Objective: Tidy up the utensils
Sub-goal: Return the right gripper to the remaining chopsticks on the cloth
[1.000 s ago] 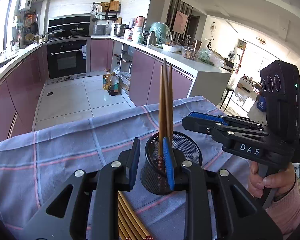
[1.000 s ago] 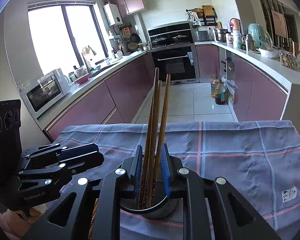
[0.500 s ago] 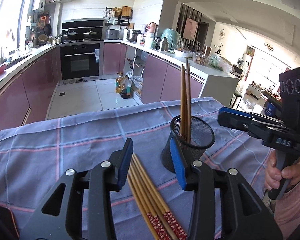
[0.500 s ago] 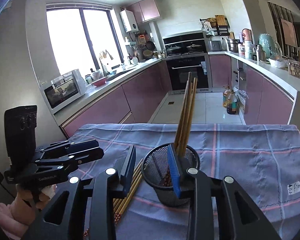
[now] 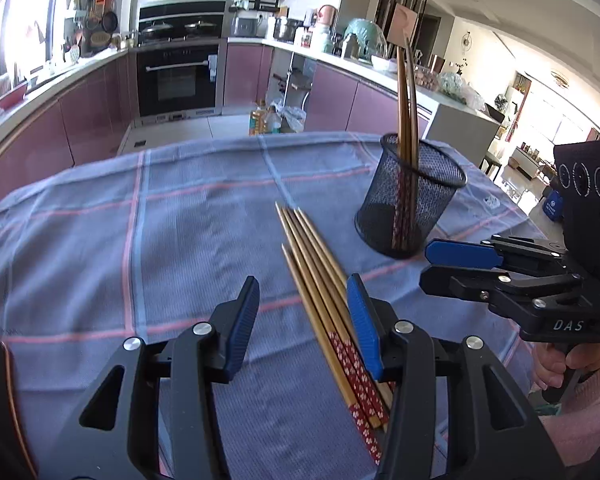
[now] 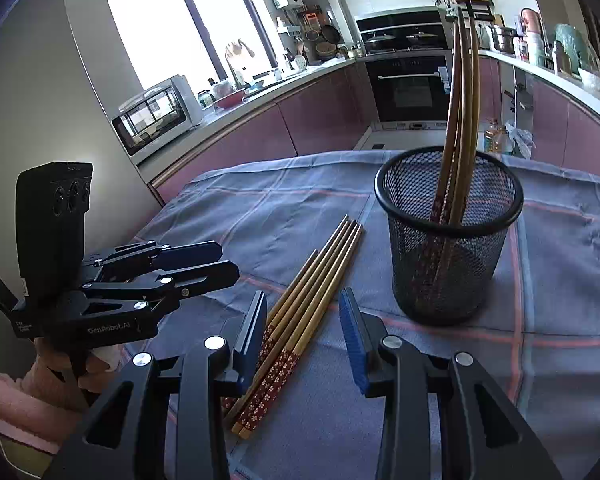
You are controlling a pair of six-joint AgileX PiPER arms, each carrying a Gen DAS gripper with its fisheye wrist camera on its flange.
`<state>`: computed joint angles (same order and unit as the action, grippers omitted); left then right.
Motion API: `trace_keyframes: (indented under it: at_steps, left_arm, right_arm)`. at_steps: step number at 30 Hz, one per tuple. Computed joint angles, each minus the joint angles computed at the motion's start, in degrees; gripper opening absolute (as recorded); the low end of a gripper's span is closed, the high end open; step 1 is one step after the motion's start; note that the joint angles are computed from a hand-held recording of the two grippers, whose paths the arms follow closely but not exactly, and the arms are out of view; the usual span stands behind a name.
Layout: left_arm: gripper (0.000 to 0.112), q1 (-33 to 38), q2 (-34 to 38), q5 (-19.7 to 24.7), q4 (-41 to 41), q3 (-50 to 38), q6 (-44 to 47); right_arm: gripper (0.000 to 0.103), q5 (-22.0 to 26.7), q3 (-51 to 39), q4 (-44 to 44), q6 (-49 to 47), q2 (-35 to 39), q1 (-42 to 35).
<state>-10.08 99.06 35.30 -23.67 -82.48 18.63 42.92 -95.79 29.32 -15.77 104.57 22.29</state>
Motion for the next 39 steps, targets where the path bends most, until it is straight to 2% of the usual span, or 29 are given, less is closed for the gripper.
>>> trace_keyframes:
  at_steps: [31,39]
  left_arm:
    - [0.045,-3.0,2.8,-1.4,7.0,3.9,-6.5]
    - [0.042,-3.0,3.1,-1.8,7.6,4.0,-6.5]
  right_arm:
    - [0.035,1.7,-4.6,-7.5,8.6,7.2,2.8]
    - [0.032,2.5,-6.4,-10.7,10.7,8.3,3.6]
